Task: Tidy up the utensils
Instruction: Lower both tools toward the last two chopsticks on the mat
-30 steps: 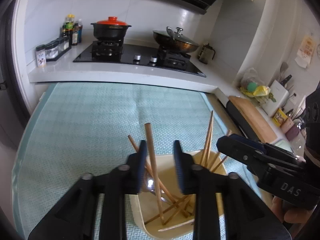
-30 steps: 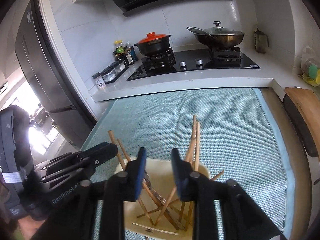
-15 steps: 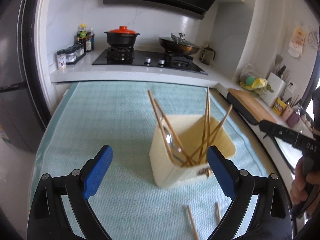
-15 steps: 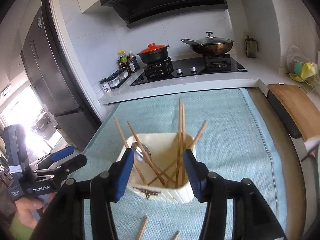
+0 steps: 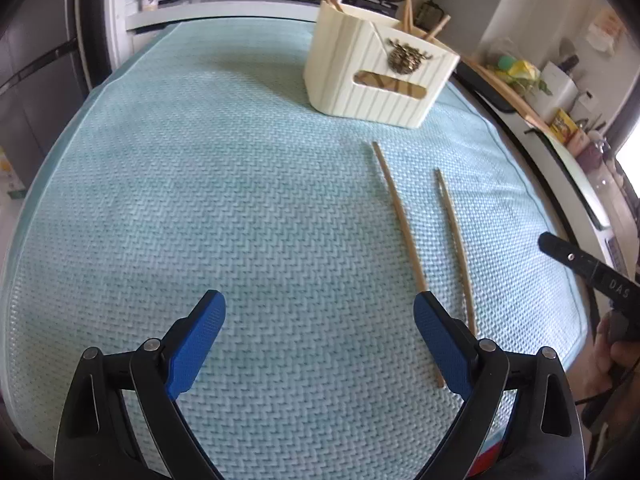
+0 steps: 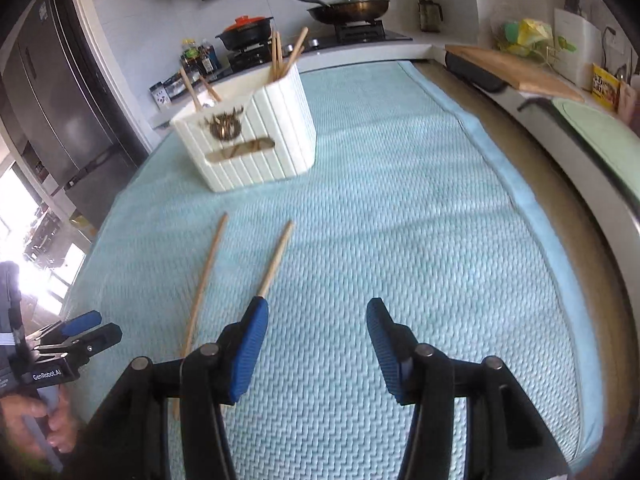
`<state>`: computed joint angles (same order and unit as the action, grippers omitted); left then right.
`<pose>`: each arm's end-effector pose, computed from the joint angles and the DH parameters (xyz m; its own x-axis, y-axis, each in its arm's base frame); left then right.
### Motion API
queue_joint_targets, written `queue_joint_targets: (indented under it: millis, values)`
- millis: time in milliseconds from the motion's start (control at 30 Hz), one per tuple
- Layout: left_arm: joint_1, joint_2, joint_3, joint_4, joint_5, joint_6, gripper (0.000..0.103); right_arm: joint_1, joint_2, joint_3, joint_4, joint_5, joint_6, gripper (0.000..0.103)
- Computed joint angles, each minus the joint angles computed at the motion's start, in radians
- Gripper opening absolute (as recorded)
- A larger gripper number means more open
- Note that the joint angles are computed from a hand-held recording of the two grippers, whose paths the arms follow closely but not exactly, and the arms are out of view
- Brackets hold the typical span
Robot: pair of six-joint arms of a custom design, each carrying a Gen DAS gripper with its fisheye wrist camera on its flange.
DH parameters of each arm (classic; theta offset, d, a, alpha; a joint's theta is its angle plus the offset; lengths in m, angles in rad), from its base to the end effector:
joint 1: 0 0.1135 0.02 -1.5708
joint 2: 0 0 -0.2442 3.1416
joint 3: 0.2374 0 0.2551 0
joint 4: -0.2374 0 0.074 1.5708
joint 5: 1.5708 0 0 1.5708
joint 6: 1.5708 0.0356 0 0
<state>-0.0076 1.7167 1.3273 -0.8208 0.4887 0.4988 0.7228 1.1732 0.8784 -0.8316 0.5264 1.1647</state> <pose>0.3447 -0.0193 0.2178 -0.7392 0.4280 -0.5200 0.5990 0.7708 -0.2170 0.1807 0.1355 0.2294 -0.6441 0.4910 -0.5866 0.4601 0.8612 0.2158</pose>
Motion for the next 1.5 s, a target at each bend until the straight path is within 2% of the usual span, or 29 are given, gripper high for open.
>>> queue_joint_targets:
  millis: [133,433,867,1233,1333,1500]
  values:
    - [-0.068,-0.059,-0.067,0.065,-0.054,-0.01,0.096,0.027,0.015,-0.049,0.045,-0.026,0.053,0.052]
    - [-0.11,-0.105,-0.08,0.146,-0.137,-0.059,0.096,0.018,0.04,-0.019,0.074,-0.019,-0.003,0.052]
    - [-0.117,-0.07,-0.072,0.175,-0.165,-0.05,0.096,0.001,0.077,-0.019,0.107,-0.05,-0.016,0.052]
    - [-0.085,0.067,0.078,0.042,-0.055,-0.077,0.096,-0.081,0.108,-0.01,0.166,-0.106,-0.111,0.052]
    - [-0.115,0.129,0.158,0.017,-0.039,-0.098,0.096,-0.118,0.154,0.015,0.211,-0.129,-0.185,0.052]
    - [-0.189,0.298,0.366,-0.041,-0.066,-0.119,0.095,-0.221,0.249,0.061,0.281,-0.199,-0.308,0.052]
